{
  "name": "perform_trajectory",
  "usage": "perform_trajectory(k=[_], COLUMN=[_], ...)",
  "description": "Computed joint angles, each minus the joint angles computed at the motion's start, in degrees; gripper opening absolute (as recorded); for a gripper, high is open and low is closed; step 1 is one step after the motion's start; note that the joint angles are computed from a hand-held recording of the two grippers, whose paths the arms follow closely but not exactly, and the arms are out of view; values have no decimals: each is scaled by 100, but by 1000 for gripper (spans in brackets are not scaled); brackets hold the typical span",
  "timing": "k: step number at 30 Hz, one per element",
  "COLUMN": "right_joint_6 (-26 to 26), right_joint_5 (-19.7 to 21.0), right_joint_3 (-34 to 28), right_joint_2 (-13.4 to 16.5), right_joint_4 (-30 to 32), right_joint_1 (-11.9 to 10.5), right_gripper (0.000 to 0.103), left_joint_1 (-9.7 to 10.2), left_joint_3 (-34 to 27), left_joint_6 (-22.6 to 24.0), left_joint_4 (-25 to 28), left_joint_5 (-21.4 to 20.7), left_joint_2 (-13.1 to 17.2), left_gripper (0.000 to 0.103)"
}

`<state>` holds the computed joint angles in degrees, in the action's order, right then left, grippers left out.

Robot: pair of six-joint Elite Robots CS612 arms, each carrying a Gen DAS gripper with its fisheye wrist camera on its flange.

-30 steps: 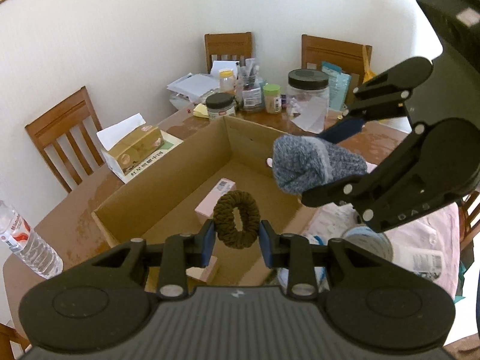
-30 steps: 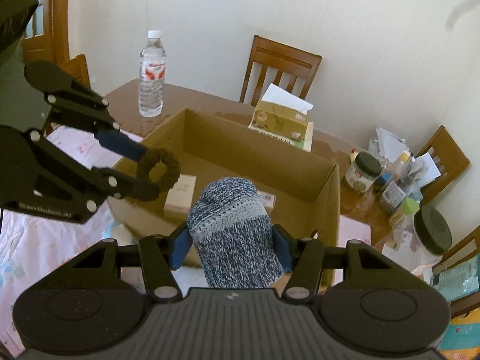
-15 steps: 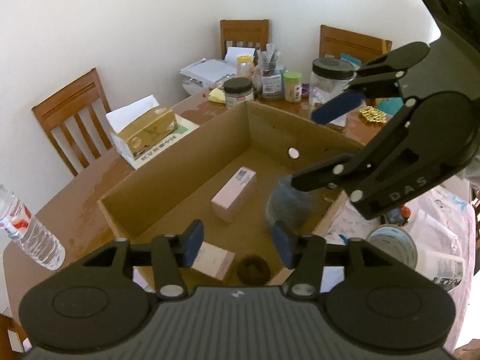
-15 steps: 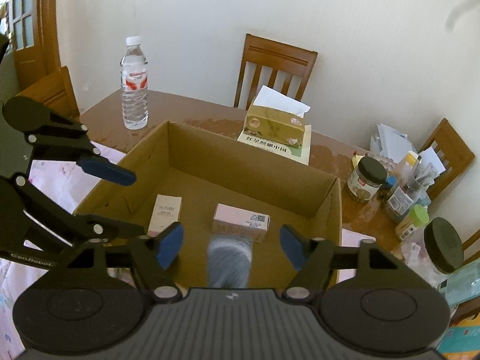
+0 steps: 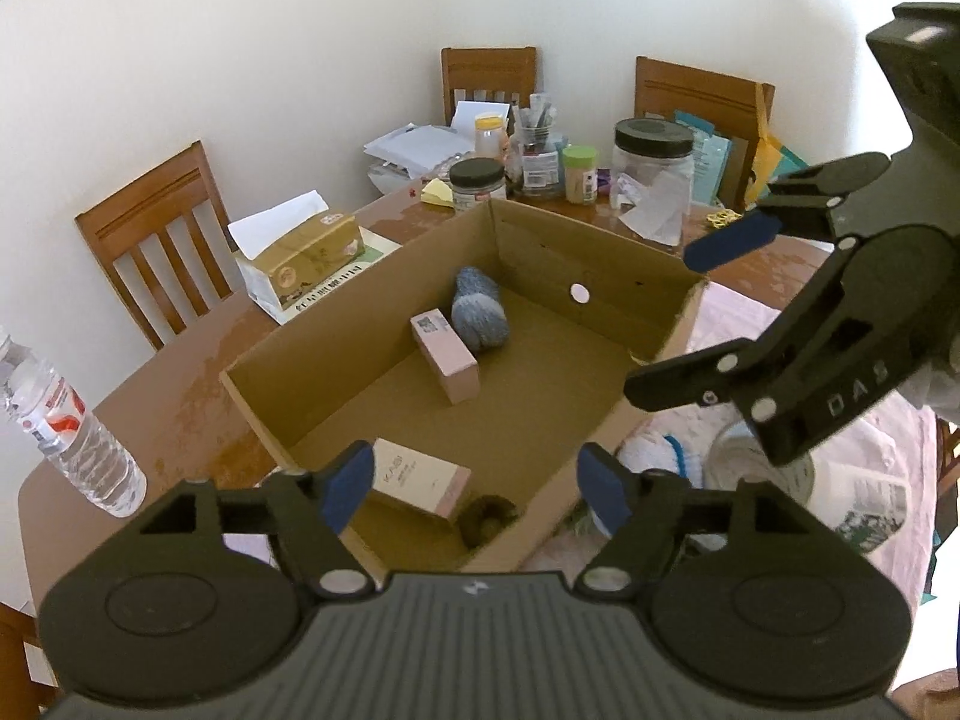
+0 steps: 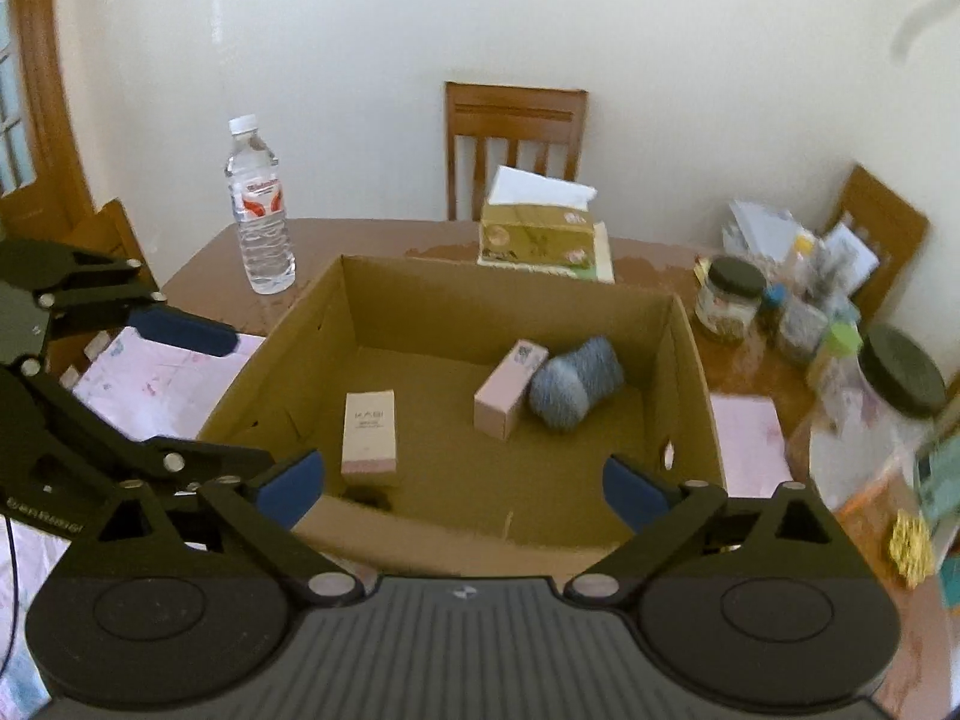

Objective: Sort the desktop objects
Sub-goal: 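Carry the hair tie and sock into the cardboard box and release both, then move the left gripper to the pink knit hat while the right gripper reaches the grey toy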

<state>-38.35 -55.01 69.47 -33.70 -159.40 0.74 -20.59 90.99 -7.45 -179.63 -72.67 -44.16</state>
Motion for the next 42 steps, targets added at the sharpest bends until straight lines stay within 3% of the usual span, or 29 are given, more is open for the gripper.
perform_trajectory(k=[5, 8, 16, 22, 30, 42], right_joint_6=[701, 930, 1266, 1528, 2078, 2609], right_joint_5=[-352, -335, -571, -783, -1001, -1392], right_joint_3=[402, 670, 1460, 1938, 2407, 2839], right_joint_2=[-171, -280, -586, -759, -871, -936], right_joint_4=[-421, -591, -1228, -1658, -2006, -2210], right_joint_1=[-17, -49, -68, -89, -118, -132], right_gripper=[103, 103, 103, 103, 103, 103], left_joint_1=[-60, -92, -167, -158, -86, 91], left_joint_3=[264, 430, 803, 1009, 1081, 944], left_joint_6=[18, 30, 142, 338, 659, 1354], left_joint_4=[-181, -257, -407, -538, -503, -41], left_joint_5=[-76, -131, -294, -655, -1153, -1684], left_joint_2=[-119, -194, -333, -385, -331, -61], left_gripper=[81, 84, 88, 89, 90, 90])
